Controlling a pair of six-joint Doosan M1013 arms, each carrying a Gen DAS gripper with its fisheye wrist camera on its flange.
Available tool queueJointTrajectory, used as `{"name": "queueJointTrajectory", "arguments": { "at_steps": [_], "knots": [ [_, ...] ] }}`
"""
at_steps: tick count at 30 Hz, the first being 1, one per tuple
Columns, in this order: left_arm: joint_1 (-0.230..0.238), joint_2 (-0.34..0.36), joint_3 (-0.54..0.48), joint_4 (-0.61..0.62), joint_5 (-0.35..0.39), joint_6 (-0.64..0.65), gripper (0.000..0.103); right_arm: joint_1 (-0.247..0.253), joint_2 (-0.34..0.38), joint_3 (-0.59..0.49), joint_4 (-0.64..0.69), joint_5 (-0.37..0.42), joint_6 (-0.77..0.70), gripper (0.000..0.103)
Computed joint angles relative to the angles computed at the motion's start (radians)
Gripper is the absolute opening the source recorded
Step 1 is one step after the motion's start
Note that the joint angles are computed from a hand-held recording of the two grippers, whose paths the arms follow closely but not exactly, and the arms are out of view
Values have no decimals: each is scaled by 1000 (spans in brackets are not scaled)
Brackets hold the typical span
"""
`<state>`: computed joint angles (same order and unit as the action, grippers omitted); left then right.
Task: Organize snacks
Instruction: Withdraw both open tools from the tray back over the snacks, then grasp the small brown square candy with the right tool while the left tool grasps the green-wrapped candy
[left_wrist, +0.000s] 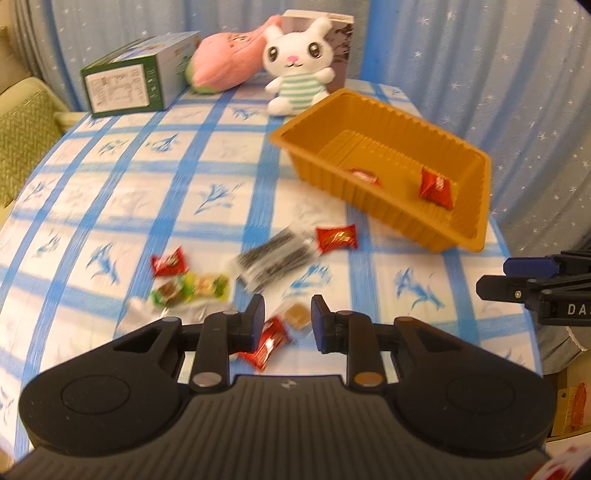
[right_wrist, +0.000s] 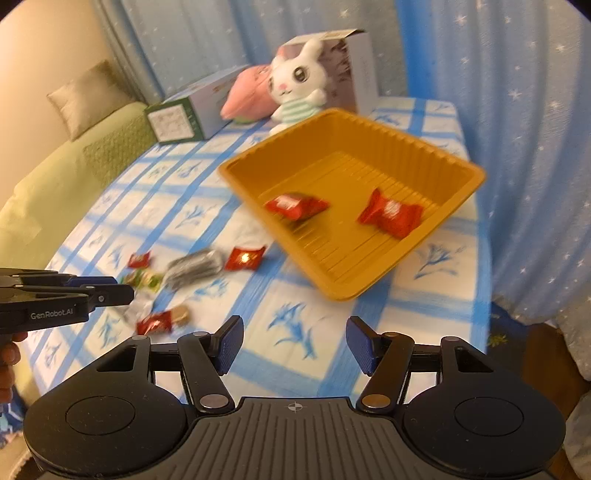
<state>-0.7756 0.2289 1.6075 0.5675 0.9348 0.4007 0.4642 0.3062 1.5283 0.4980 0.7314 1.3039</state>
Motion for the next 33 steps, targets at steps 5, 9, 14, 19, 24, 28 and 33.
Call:
{"name": "queueJointTrajectory", "arguments": {
  "at_steps": [5,9,14,19,24,28,33],
  "knots": [
    [-15,-24,34,7,33,-45,25,14,10,-5,32,55,-25,62],
    [-22,-47,67,7,52,-90,25,28,17,-8,46,76,-45,62],
    [-29,-73,104,10,73,-139,25,54,35,-24,42,90,-71,61],
    [-30,-93,133,16,90,-174,25,84,47,-33,27,74,-81,61],
    [-26,-110,155,25,93,-195,25,110,66,-48,18,52,-92,54],
    [-19,-119,168,30,95,-197,25,124,82,-64,13,41,-98,47],
    [-7,-130,185,36,91,-200,25,138,102,-79,22,23,-116,40]
  ]
}}
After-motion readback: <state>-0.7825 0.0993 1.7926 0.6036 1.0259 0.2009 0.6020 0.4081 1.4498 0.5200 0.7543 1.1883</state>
